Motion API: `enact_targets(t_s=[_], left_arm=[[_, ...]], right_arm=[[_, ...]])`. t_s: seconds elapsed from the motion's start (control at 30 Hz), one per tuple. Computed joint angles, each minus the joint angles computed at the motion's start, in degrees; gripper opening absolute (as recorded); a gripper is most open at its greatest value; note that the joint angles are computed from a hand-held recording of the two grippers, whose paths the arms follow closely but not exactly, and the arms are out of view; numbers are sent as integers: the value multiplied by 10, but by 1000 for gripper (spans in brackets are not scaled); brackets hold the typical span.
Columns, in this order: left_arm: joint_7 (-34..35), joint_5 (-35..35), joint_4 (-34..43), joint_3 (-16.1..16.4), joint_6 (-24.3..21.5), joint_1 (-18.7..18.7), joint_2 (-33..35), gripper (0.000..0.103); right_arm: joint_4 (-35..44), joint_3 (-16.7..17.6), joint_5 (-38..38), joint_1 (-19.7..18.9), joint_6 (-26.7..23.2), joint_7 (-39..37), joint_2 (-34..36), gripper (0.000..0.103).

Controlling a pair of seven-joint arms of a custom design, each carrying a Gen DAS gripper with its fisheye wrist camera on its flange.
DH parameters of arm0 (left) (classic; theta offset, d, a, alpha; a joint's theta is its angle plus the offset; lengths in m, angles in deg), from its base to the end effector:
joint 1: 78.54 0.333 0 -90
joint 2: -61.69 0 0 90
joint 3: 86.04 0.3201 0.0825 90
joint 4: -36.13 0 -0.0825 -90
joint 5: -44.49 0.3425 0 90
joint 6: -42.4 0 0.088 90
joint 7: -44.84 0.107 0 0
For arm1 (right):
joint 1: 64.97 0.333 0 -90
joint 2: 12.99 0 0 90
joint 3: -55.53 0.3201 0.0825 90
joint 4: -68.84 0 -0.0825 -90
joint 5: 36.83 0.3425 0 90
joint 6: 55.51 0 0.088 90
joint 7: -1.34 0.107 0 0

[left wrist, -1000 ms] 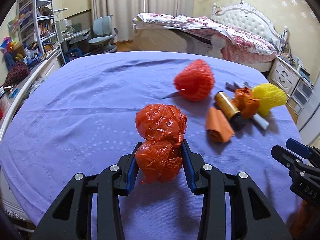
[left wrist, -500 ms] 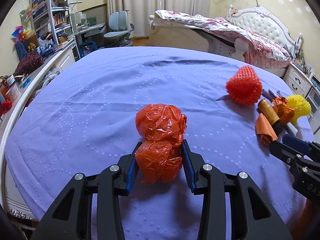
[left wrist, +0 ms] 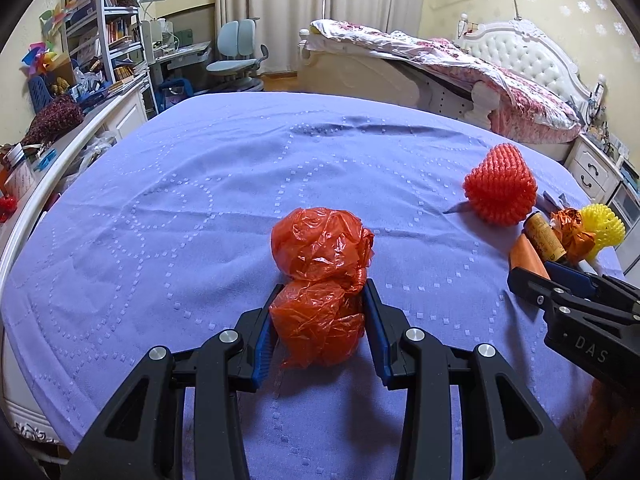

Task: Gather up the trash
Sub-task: 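Grasp the orange flat piece with the right tool while the left holds the bags, then carry both items over the black bin and open both tools to drop them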

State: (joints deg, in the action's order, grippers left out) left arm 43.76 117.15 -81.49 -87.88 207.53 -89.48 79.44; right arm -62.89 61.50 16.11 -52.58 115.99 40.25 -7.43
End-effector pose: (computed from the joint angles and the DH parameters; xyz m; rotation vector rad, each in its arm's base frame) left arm 0.5501 -0.1801 0.3499 -1.9583 1.5946 -0.6565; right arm 0.5099 0.1085 0.3894 -2.0425 1.4596 -0.3591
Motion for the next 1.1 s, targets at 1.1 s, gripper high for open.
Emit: enact_targets(t_s=[1.1], left_arm=[[-71, 77, 42, -47, -5, -71, 8, 40]], right_arm=[[-122, -103, 245, -28, -25, -277, -149, 32]])
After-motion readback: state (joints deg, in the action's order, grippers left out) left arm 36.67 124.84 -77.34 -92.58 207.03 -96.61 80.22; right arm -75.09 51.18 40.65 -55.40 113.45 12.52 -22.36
